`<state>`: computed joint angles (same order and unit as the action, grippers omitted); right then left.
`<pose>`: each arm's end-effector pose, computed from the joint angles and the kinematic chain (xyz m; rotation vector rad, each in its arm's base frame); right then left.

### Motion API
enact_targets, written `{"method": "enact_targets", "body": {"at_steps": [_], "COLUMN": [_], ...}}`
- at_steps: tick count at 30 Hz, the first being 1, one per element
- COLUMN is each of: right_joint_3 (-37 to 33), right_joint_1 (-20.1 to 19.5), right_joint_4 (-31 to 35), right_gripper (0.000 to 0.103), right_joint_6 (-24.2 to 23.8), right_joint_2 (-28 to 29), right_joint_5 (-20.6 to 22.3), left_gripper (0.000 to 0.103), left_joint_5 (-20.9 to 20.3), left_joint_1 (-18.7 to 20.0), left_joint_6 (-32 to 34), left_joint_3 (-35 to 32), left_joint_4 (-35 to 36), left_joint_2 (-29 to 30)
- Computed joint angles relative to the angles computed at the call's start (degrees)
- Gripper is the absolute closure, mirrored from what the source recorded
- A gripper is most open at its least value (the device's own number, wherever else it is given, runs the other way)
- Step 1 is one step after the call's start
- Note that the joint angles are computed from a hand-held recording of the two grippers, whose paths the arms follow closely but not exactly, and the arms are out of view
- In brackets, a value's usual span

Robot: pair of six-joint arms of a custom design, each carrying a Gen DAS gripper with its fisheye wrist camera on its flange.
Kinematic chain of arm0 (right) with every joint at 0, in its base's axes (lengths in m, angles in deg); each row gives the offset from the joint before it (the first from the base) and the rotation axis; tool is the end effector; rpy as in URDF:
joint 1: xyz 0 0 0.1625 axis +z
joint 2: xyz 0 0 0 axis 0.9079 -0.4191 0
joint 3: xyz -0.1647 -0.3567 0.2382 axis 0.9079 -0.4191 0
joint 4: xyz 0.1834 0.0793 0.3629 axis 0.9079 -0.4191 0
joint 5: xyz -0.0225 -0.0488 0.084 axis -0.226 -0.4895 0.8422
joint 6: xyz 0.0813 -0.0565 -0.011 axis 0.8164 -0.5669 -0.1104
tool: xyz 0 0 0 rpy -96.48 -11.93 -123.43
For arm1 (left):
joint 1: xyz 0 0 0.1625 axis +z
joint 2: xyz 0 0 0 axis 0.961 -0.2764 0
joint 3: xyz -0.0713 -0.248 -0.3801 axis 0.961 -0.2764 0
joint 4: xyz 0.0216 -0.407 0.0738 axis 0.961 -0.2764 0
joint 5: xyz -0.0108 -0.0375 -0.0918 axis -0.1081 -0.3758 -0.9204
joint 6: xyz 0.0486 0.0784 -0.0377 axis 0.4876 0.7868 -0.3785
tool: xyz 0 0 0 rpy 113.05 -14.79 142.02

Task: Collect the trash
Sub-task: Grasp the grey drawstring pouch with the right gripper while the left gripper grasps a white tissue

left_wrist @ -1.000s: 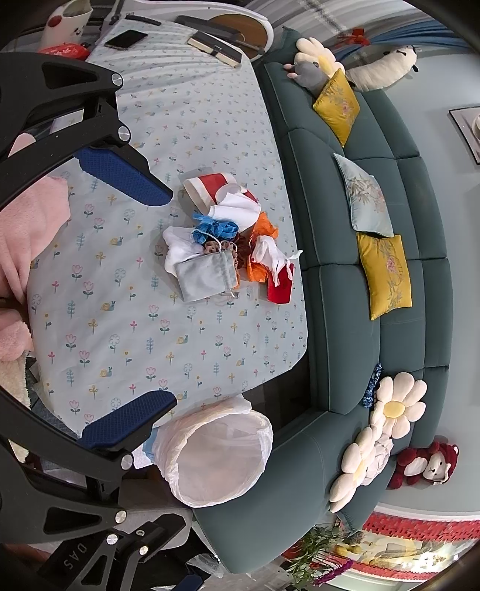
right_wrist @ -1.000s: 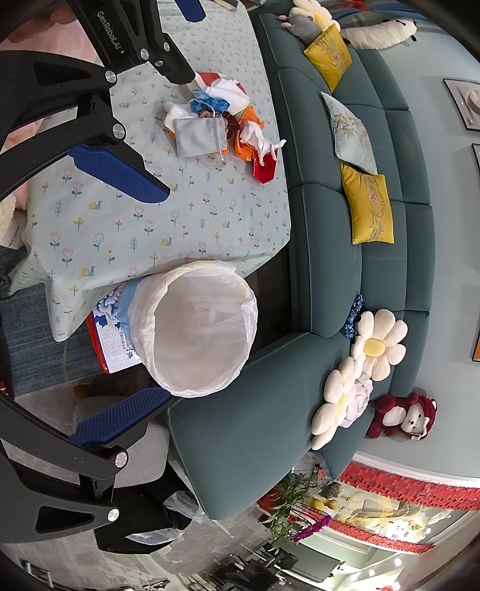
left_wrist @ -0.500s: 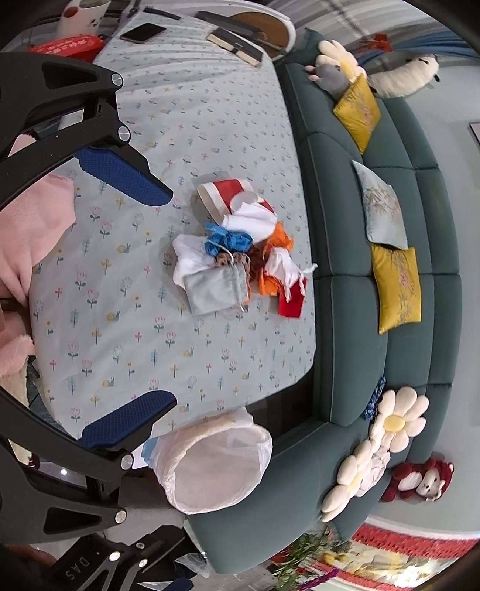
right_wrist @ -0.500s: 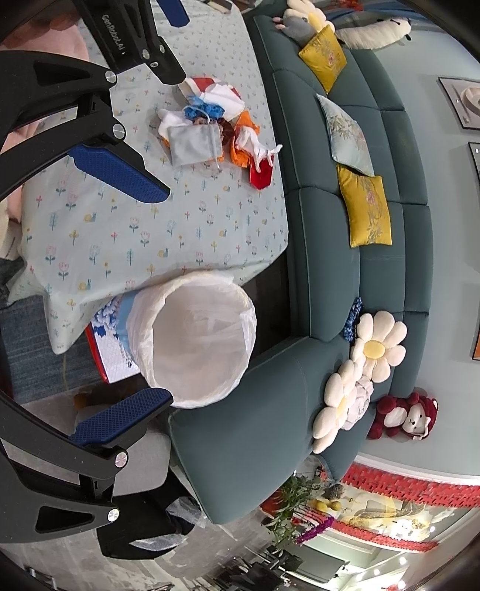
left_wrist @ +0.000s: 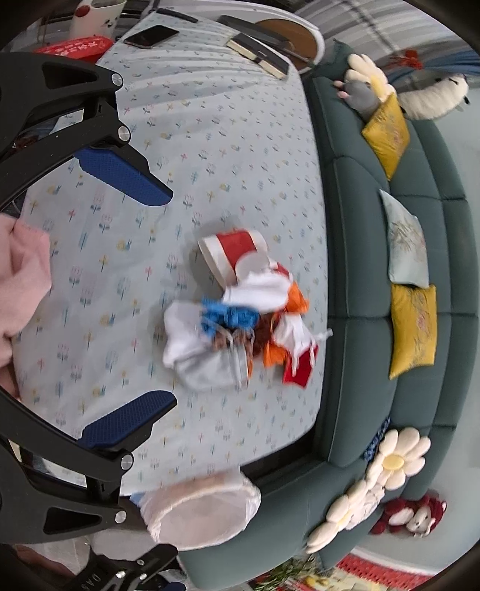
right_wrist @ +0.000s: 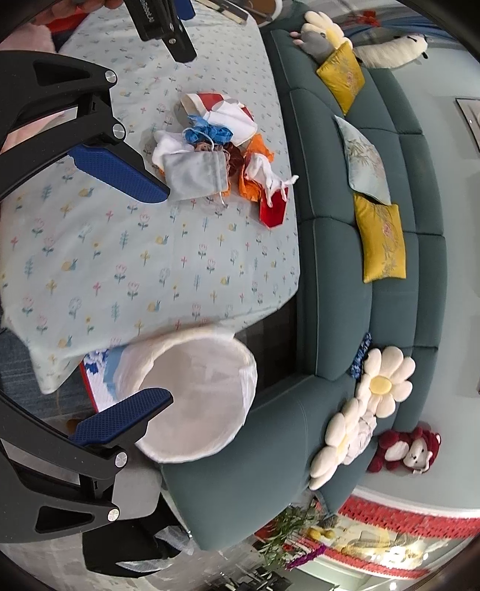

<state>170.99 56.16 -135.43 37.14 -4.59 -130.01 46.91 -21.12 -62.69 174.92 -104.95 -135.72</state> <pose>0.4214 -0.5855 0.1029 0.4948 -2.2039 0.7453 -0.1409 -0.5513 0.3788 -0.0510 2.1704 -0.7919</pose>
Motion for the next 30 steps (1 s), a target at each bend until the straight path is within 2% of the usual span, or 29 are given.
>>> {"method": "enact_targets", "body": {"at_steps": [5, 8, 11, 16, 21, 25, 28, 30], "right_joint_3": [-5.01, -8.78, -12.65, -19.23, -24.48, -26.52, -27.1, -26.93], "right_joint_1": [-0.84, -1.71, -2.6, -3.66, -4.58, -5.6, -6.33, -6.98], "right_joint_4": [2.08, 4.79, 8.18, 12.77, 17.75, 20.95, 22.67, 24.18], "right_gripper": [0.007, 0.007, 0.008, 0.014, 0.029, 0.037, 0.049, 0.074], "right_joint_6": [-1.97, -2.84, -2.56, -1.99, -3.06, -2.71, -2.93, -2.71], "right_joint_2": [4.53, 7.64, 10.66, 15.77, 20.06, 21.53, 21.93, 21.66], "right_joint_5": [2.28, 5.37, 8.39, 11.94, 13.47, 15.26, 16.84, 18.86], "left_gripper": [0.007, 0.007, 0.007, 0.007, 0.007, 0.007, 0.007, 0.007], "left_joint_5": [-2.61, -5.63, -7.91, -9.28, -10.16, -11.7, -13.31, -14.28], "left_joint_1": [4.23, 6.77, 8.75, 11.04, 12.86, 14.48, 15.31, 15.71], "left_joint_6": [6.28, 10.52, 13.84, 18.62, 21.62, 22.17, 22.31, 22.51], "left_joint_3": [-0.11, -0.36, -0.83, -2.03, -3.01, -3.56, -3.91, -4.13], "left_joint_4": [-5.44, -9.93, -13.15, -16.27, -18.03, -18.81, -19.03, -19.21], "left_joint_2": [0.38, 1.11, 2.33, 5.13, 7.51, 8.61, 9.1, 9.46]}}
